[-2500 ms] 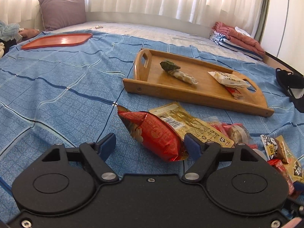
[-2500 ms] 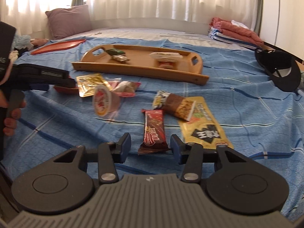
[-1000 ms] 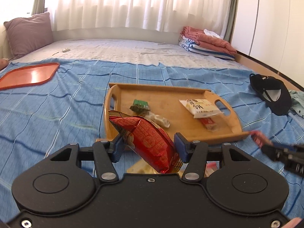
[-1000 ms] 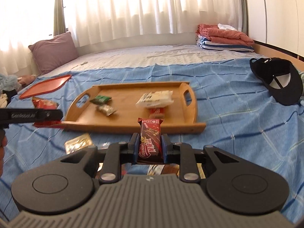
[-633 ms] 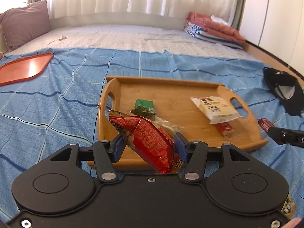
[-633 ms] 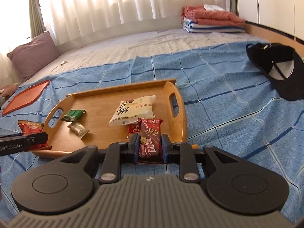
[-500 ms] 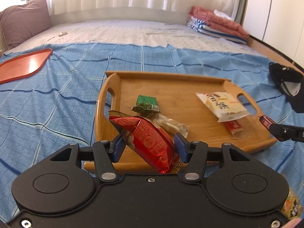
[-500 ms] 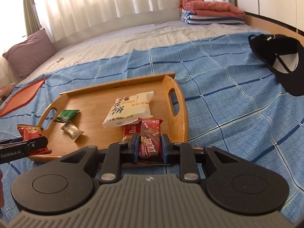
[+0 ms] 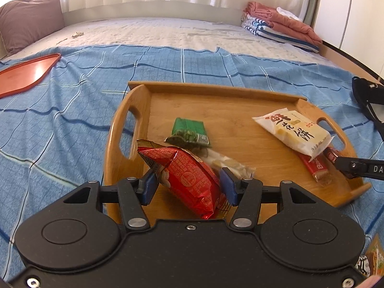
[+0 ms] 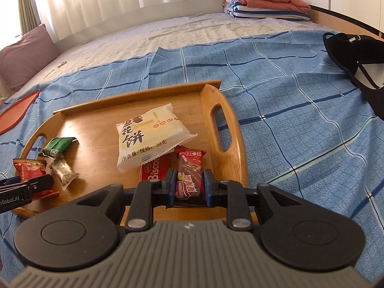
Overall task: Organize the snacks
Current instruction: 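Carry the chocolate bar and chip bag onto the tray and lower them, then open both tools and withdraw them from the tray toward the pile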
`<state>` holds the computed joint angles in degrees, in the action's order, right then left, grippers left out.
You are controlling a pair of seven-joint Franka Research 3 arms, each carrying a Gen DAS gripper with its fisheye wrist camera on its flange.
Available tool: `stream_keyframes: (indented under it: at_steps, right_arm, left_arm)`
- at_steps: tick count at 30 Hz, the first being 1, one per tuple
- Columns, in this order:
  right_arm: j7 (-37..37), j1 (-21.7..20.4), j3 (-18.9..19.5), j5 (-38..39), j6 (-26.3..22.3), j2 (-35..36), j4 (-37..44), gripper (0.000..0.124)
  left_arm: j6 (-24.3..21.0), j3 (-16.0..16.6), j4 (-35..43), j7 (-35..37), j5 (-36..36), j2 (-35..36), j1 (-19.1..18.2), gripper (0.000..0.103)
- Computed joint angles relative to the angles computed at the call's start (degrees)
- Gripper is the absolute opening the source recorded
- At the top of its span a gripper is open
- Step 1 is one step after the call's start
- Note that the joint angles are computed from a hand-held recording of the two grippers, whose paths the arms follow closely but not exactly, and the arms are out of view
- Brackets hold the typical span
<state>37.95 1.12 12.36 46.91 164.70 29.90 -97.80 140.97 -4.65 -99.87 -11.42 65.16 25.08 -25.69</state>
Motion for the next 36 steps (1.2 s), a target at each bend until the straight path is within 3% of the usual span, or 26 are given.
stream_keyframes:
  at_steps: [21,23,24,30,36]
  right_arm:
    - [-2.27,-1.52,3.05,1.24,1.88,2.55,1.38,0.033]
    - [-3.78,-2.47,4.10,3.06,1.81,2.24,1.10,0.036]
    - [-4.49,-2.72,4.39,3.92,1.91,2.00,0.90,0.052]
    - [-11.70,-3.97,5.84,10.55,2.28,-0.67,-1.15,0.063]
    - [-19.13,-3.96,4.76,17.71,0.51,-5.24,-4.68,0.070]
  left_arm:
    - [0.29,1.26,1.61,-5.01,3.77,1.71,-0.84,0.058]
    - [0.10,1.06,1.39,-5.03,3.64,1.42,-0.83,0.062]
    - [-0.03,0.97,1.22,-4.99,3.73,1.19,-0.89,0.069]
    - [-1.99,0.35,-0.46,-5.90,6.74,-1.12,-1.89,0.094]
    - [-3.46,-1.79,-3.34,-6.44,8.29,-4.57,-1.89,0.098]
